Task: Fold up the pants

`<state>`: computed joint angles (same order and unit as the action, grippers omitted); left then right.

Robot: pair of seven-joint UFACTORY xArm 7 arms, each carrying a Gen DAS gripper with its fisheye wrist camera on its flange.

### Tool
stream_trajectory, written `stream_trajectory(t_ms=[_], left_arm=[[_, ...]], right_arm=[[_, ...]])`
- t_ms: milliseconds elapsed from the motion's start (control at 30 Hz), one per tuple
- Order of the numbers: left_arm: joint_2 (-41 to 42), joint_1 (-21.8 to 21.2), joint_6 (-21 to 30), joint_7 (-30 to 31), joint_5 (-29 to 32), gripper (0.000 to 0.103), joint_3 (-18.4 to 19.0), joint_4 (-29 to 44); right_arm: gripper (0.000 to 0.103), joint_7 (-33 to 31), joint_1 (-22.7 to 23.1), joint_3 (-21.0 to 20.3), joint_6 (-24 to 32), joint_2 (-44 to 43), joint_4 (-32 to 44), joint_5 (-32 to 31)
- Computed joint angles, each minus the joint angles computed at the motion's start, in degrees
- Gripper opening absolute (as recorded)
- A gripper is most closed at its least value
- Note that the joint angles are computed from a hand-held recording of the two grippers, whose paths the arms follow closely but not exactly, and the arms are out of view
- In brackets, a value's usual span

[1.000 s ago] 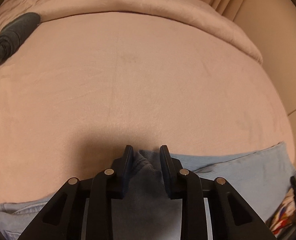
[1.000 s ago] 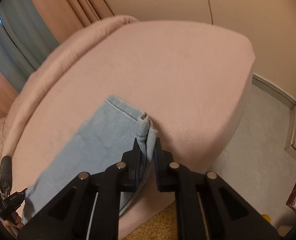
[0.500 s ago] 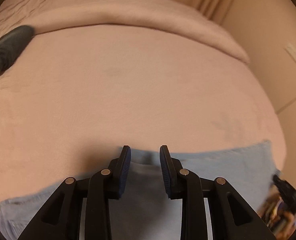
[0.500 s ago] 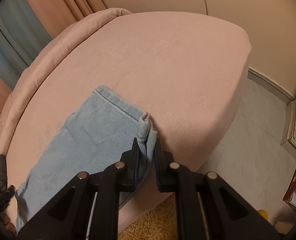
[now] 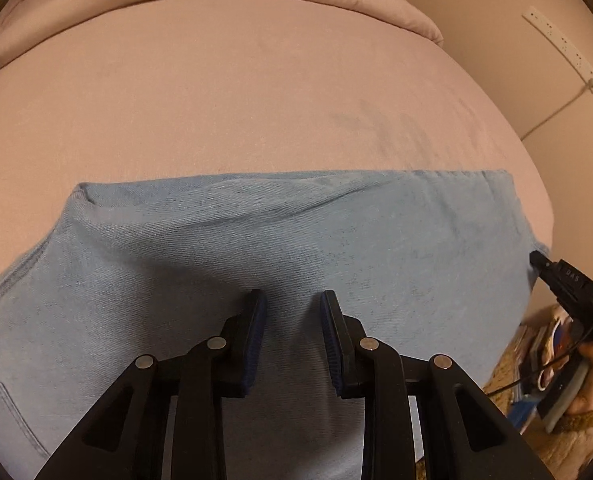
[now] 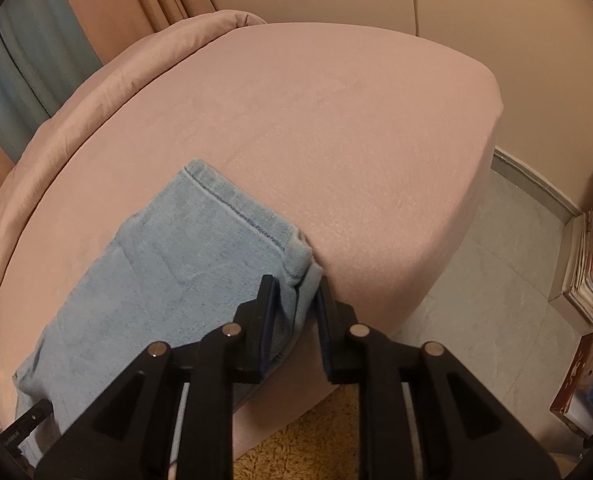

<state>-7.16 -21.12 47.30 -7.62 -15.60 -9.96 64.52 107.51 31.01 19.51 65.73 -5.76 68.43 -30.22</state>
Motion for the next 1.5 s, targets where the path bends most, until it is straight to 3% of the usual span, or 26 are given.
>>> stream_trajectory(t_ms=[133, 200, 300, 467, 533, 633, 700, 767, 833, 900, 967, 1067, 1133, 1300, 1367, 1400, 1433, 1500], left_arm=[[0.36, 0.18, 0.45, 0.54, -2.77, 0.027, 0.60, 0.22], [0.00, 0.33, 0.50, 0.65, -2.93, 0.027, 0.66, -0.01], [0.08, 0.33, 0.56, -0.01, -2.14, 0.027, 0.35, 0.11], [0.19, 0.32, 0.23, -0.65, -2.51, 0.027, 0.40, 0.14], [0.33, 0.26, -0.14, -0.54, -3.25, 0.027, 0.44, 0.02], [-0.75, 0.43, -0.13, 1.84, -6.72, 0.027, 1.45, -0.86], [-1.39, 0.52, 0.27, 3.54, -9.12, 0.028, 2.02, -0.90], [-2.09, 0.53, 1.43, 6.20, -14.06, 0.028, 3.17, -0.76], [-3.08, 0.61, 1.85, 8.92, -20.53, 0.045, 4.40, -1.06], [-4.02, 0.68, 2.11, 11.36, -25.62, 0.062, 5.22, -1.07], [-4.55, 0.70, 2.94, 13.75, -29.99, 0.067, 5.95, -0.70], [-4.58, 0.76, 3.50, 17.58, -37.66, 0.076, 6.84, -0.57], [-3.88, 1.29, 2.96, 16.85, -38.31, 0.078, 6.26, -0.45], [-0.05, 2.39, 4.08, 15.03, -38.48, 0.078, 5.09, 0.79], [0.83, 2.81, 3.51, 11.39, -32.90, 0.051, 3.74, 1.41], [1.02, 2.92, 3.55, 9.81, -29.88, 0.021, 3.21, 1.89], [0.77, 2.94, 3.52, 9.32, -28.33, 0.012, 2.99, 2.00], [-1.63, 3.12, 1.66, 9.08, -26.20, 0.010, 3.00, 0.93]], right_arm=[[0.027, -0.15, 0.15, 0.23, 1.34, -0.58, 0.24, 0.09], [0.045, -0.49, 0.22, 0.48, 3.12, -0.91, 0.68, 0.40], [0.053, 0.12, -0.07, 0.60, 1.91, -2.97, -1.31, -0.33], [0.053, 1.79, -3.29, -0.74, -16.00, -7.15, -10.52, 1.73], [0.050, 2.50, -4.73, 0.53, -16.62, -5.88, -10.28, 0.16], [0.013, 4.64, -5.37, 1.52, -13.45, -4.75, -8.32, -1.79], [0.013, 6.09, -5.84, 1.15, -17.40, -6.23, -9.36, -3.56], [0.013, 4.54, -6.12, 2.48, -17.12, -6.03, -6.47, -7.40], [0.013, 2.46, -5.75, 4.01, -17.12, -4.73, -2.54, -12.03], [0.013, -1.56, -4.46, 4.76, -21.04, -1.80, 2.36, -16.63], [0.013, -5.37, -2.33, 4.64, -25.97, 2.05, 6.72, -19.49], [0.013, -11.71, 1.25, 4.03, -32.76, 9.95, 13.25, -18.03], [0.013, -13.31, 3.26, 3.66, -37.41, 15.49, 16.27, -16.82], [0.013, -23.74, 6.67, 4.82, -38.17, 25.14, 22.75, -7.61], [0.013, -26.61, 7.98, 4.68, -37.56, 26.96, 24.79, -5.46], [0.013, -27.31, 9.38, 4.22, -36.66, 27.54, 26.14, -5.40], [0.013, -27.88, 10.15, 3.50, -36.52, 27.65, 26.82, -5.27], [0.013, -29.24, 12.04, 1.96, -35.81, 28.57, 29.70, -5.30]])
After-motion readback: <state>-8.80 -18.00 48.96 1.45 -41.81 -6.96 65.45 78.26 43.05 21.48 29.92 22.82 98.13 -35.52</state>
